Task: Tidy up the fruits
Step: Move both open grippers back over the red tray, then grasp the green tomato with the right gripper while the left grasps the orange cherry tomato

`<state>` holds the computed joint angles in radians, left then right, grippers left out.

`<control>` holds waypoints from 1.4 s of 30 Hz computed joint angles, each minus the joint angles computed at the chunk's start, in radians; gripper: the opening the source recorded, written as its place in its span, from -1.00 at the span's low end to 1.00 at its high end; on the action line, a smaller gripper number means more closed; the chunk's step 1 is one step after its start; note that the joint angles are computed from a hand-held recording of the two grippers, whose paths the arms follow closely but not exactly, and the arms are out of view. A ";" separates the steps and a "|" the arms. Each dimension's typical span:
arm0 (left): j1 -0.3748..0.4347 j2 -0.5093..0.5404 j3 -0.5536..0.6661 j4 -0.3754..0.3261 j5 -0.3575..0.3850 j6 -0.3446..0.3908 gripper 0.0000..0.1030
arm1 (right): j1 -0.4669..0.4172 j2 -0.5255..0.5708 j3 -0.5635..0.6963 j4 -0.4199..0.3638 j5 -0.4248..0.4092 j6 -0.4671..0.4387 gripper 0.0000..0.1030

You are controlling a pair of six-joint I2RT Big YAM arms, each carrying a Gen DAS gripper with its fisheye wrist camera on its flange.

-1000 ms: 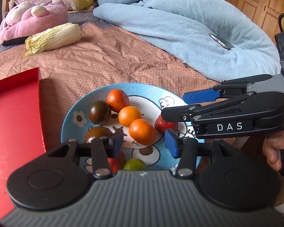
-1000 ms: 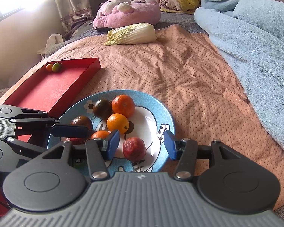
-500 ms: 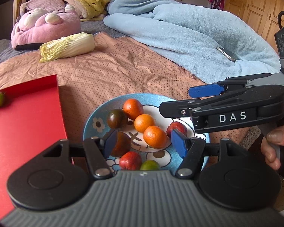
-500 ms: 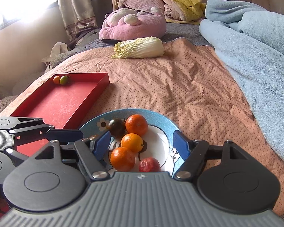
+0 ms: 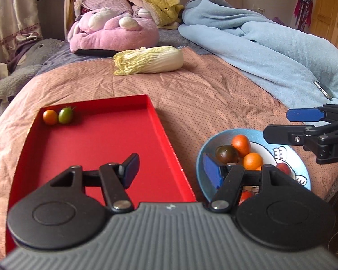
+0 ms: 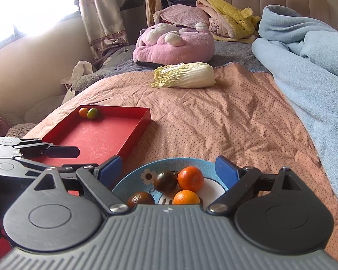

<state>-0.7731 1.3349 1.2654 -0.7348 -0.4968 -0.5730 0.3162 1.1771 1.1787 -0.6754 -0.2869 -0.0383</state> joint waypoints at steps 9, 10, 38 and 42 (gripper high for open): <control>0.139 -0.048 -0.030 -0.061 -0.065 -0.056 0.27 | 0.129 0.112 0.108 0.002 -0.010 -0.025 0.76; 0.157 -0.052 -0.035 -0.066 -0.064 -0.061 0.27 | 0.146 0.132 0.127 0.000 -0.014 -0.026 0.76; 0.322 -0.103 -0.067 -0.236 -0.129 -0.364 0.27 | 0.380 0.802 0.815 -0.166 0.069 0.130 0.05; 0.332 -0.101 -0.066 -0.230 -0.118 -0.371 0.27 | 0.391 0.855 0.878 -0.190 0.099 0.149 0.05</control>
<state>-0.4415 1.2341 1.1998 -0.9650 -0.6149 -0.9438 0.7075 2.0322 2.0567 -0.8651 -0.1878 0.1111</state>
